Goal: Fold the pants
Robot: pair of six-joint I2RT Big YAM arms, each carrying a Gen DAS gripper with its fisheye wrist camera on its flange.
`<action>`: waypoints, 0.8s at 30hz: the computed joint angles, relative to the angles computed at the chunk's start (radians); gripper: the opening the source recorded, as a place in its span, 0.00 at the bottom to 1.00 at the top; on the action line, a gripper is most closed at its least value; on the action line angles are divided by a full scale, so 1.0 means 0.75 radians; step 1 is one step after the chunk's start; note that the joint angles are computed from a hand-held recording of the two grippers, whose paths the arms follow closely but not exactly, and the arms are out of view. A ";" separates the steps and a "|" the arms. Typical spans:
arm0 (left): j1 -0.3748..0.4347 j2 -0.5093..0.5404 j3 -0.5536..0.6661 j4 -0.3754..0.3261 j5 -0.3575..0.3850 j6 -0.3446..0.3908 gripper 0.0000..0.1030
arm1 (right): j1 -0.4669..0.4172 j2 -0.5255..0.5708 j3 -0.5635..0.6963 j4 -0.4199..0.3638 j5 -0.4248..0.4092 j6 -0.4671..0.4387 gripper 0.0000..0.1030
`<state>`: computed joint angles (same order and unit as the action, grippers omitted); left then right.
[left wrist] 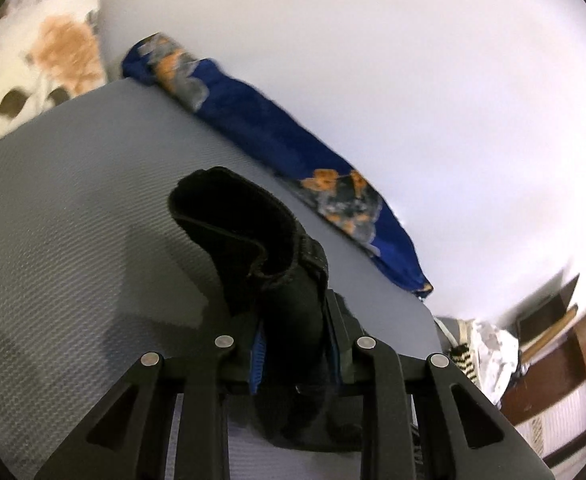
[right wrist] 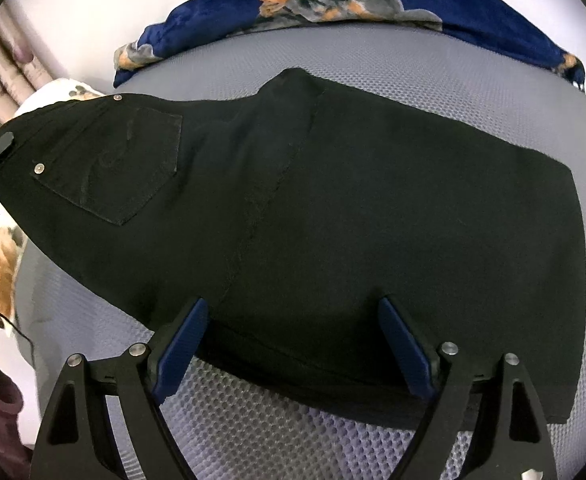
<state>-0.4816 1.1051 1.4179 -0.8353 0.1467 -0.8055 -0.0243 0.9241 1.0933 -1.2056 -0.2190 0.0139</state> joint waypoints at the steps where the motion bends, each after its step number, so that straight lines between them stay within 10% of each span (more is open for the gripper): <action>1: -0.022 0.017 0.033 -0.010 -0.014 0.023 0.24 | -0.014 -0.005 0.003 -0.007 -0.015 -0.007 0.83; 24: -0.490 0.618 0.681 -0.248 0.059 0.307 0.24 | -0.780 0.064 0.156 -0.104 -0.290 -0.361 0.83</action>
